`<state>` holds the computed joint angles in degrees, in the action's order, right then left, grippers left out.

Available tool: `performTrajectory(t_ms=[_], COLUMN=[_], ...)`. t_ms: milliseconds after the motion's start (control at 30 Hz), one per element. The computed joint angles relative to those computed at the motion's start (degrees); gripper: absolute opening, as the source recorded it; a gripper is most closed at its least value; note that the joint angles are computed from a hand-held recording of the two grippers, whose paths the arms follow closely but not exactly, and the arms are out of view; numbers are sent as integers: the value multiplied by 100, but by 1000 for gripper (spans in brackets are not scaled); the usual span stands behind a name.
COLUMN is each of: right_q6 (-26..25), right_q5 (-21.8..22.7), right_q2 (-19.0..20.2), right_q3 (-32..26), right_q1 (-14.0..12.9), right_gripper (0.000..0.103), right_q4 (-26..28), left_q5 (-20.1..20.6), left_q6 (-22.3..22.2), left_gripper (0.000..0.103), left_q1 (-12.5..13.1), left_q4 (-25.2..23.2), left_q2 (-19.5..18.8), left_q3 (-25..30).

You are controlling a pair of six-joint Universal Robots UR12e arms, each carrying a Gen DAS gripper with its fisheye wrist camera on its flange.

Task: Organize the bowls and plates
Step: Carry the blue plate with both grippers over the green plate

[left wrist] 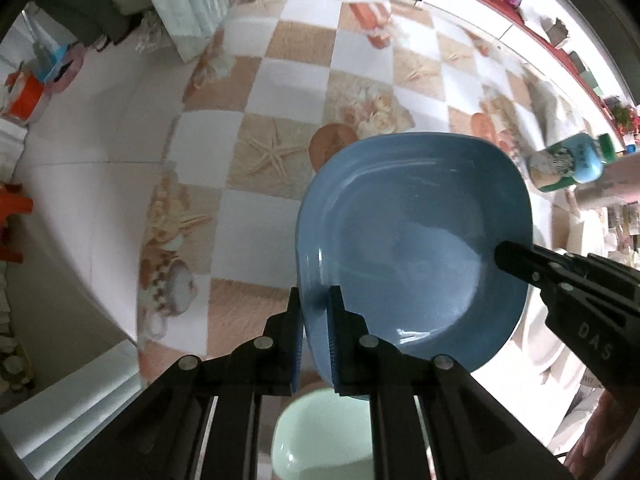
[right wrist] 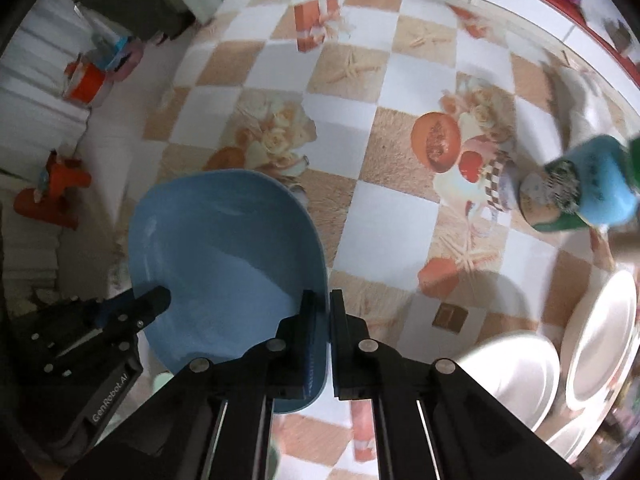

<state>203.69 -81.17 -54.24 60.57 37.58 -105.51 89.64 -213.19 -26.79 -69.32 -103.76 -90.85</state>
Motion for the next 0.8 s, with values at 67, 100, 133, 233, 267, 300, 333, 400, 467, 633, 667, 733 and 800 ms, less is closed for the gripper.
performTrajectory(t_ms=[67, 100, 133, 233, 267, 300, 333, 400, 467, 633, 667, 733, 800], right_q6=[70, 146, 184, 351, 412, 492, 561, 744, 883, 995, 1027, 1179, 1417], right_q5=[-36, -84, -128, -198, -223, -241, -238, -226, -311, -508, -519, -493, -440], right_q2=[-92, -175, -227, -450, -529, -621, -709, -843, -1002, -1378, -1431, -1574, -1721], right_q3=[53, 97, 128, 328, 402, 503, 587, 726, 881, 1235, 1288, 1451, 1627], right_q1=[10, 55, 87, 157, 193, 233, 243, 280, 356, 538, 564, 603, 618], right_gripper=[8, 8, 8, 8, 8, 8, 8, 8, 8, 8, 8, 8, 8], right_q4=[-44, -61, -54, -51, -43, -49, -26, -46, -138, -72, -49, -14, -18], left_q5=[50, 95, 128, 190, 197, 227, 259, 330, 383, 399, 345, 253, 219], left_q6=[35, 66, 108, 171, 200, 222, 243, 288, 333, 424, 442, 476, 523], left_gripper=[12, 12, 12, 12, 12, 12, 12, 12, 12, 12, 12, 12, 12], left_q1=[-55, -92, -103, -218, -255, -302, -334, -432, -533, -734, -768, -821, -891], left_q4=[-83, -126, -194, -232, -255, -257, -268, -246, -253, -307, -333, -370, -398], left_q2=[28, 71, 107, 191, 259, 275, 329, 447, 546, 685, 717, 751, 775], left_q3=[80, 99, 130, 149, 131, 144, 128, 82, 40, -24, -46, -70, -78])
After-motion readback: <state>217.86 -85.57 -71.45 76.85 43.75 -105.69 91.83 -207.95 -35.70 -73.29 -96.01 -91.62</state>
